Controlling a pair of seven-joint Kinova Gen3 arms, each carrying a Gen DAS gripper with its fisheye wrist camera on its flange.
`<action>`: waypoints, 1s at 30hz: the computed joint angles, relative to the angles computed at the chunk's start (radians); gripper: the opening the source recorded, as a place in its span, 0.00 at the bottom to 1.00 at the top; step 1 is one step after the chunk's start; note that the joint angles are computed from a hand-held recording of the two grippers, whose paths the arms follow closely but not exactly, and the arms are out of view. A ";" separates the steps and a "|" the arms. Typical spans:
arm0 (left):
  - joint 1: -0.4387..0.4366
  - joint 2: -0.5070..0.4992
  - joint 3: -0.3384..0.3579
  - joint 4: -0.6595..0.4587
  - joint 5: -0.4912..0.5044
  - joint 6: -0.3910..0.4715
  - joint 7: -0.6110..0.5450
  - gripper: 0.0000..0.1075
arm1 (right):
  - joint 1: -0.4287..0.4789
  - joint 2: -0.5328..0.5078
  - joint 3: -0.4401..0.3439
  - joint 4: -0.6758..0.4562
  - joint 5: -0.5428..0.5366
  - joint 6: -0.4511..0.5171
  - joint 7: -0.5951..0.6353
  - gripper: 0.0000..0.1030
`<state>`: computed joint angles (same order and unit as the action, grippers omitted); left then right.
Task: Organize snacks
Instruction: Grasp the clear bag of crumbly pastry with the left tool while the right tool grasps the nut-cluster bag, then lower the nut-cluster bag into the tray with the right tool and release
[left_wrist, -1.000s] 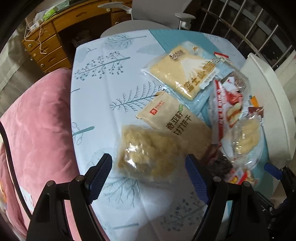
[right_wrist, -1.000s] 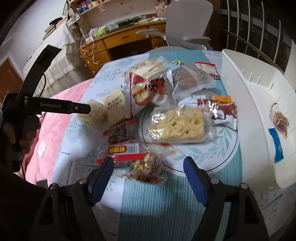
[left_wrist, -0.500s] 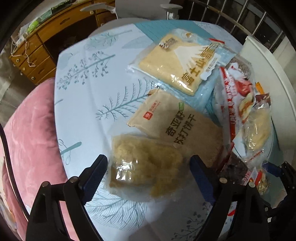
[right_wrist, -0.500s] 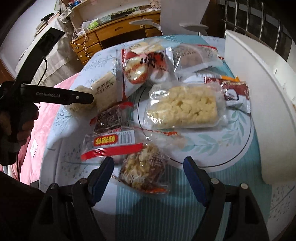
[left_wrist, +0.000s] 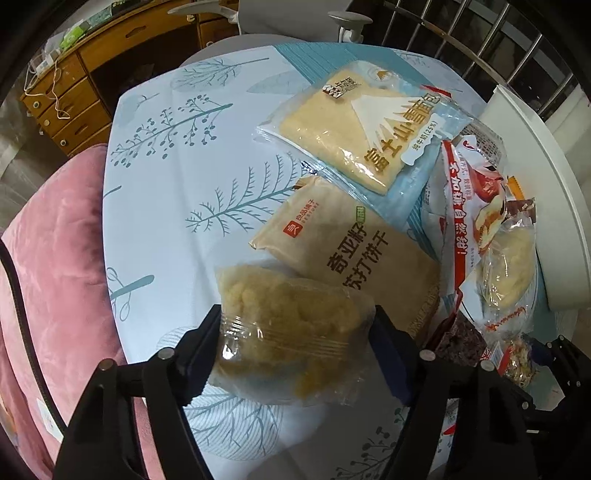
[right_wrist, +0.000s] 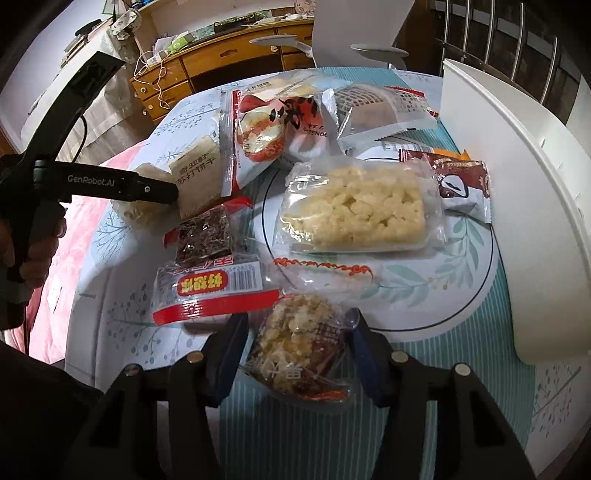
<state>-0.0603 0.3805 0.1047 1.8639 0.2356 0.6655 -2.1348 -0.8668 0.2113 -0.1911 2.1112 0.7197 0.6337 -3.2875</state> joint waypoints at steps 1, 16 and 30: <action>-0.001 -0.007 0.000 0.007 0.002 -0.004 0.000 0.66 | 0.007 -0.003 -0.001 -0.002 -0.013 -0.001 0.009 0.50; -0.035 -0.271 -0.048 0.166 0.057 0.052 -0.034 0.60 | -0.016 -0.090 -0.063 0.001 0.028 0.112 -0.086 0.48; 0.022 -0.628 -0.185 0.218 0.119 0.332 -0.049 0.60 | 0.003 -0.268 -0.230 -0.021 0.068 0.292 -0.125 0.48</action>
<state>-0.0387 -0.2473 -0.0806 2.0822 0.3548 0.9972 -2.1838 -0.8637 -0.0567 -0.4211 2.0902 0.7878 0.9256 -3.4122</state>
